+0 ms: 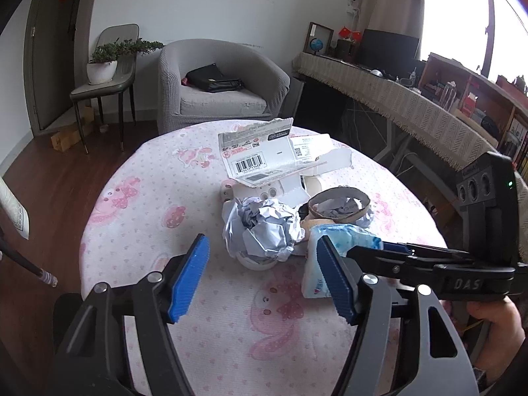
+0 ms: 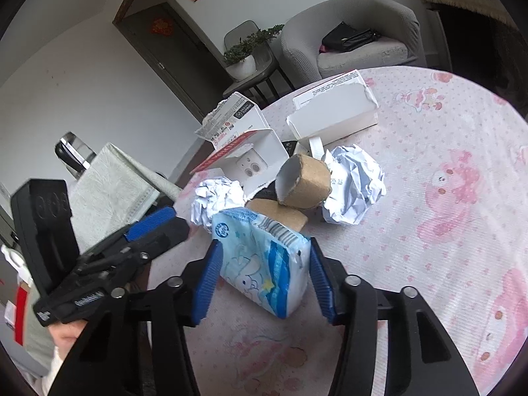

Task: Collect trash
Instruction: 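Reach the right gripper to the blue-and-white tissue pack and close on it, then grasp the crumpled foil ball with the left gripper while the right gripper holds the tissue pack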

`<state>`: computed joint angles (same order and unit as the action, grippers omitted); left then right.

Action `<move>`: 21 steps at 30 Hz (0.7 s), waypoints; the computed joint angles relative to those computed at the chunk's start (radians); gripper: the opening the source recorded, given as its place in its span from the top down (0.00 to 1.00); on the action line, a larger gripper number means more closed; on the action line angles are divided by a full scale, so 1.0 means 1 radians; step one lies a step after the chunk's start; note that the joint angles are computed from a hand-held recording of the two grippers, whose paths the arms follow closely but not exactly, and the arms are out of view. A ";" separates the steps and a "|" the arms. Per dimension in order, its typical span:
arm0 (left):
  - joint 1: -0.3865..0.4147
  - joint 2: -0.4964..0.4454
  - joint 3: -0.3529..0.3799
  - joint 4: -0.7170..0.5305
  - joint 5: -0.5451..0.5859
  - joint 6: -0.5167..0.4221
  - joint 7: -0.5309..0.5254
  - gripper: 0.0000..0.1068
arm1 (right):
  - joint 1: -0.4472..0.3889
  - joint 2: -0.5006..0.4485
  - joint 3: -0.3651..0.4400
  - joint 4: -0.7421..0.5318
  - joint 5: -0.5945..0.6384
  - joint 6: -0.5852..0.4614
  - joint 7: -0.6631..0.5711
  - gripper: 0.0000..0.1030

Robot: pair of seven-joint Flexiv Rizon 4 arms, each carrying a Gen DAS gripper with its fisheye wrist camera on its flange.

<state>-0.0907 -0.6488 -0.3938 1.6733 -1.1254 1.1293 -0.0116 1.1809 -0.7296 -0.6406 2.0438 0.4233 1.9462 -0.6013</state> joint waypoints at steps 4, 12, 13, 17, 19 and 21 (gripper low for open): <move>-0.008 -0.030 0.009 -0.037 0.037 0.002 -0.034 0.35 | -0.046 0.008 0.059 -0.016 0.003 0.031 -0.011 0.66; 0.003 -0.066 0.006 -0.089 0.128 -0.037 -0.133 0.34 | 0.015 0.009 0.014 -0.013 0.039 0.015 -0.048 0.88; 0.004 -0.069 0.003 -0.094 0.134 -0.043 -0.147 0.34 | 0.031 0.008 -0.002 -0.008 0.044 0.012 -0.048 0.89; -0.002 -0.079 0.002 -0.110 0.161 -0.042 -0.191 0.34 | 0.072 0.009 -0.037 0.018 0.054 0.018 -0.049 0.89; -0.008 -0.091 0.010 -0.125 0.190 -0.052 -0.230 0.35 | 0.089 0.015 -0.051 0.033 0.052 0.013 -0.054 0.90; -0.003 -0.103 0.013 -0.145 0.214 -0.089 -0.277 0.35 | 0.105 0.018 -0.068 0.044 0.047 0.003 -0.053 0.90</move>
<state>-0.0934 -0.7516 -0.3812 1.5283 -0.9115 1.0404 -0.2883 1.2858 -0.7115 -0.7085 2.0879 0.4702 1.9491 -0.6546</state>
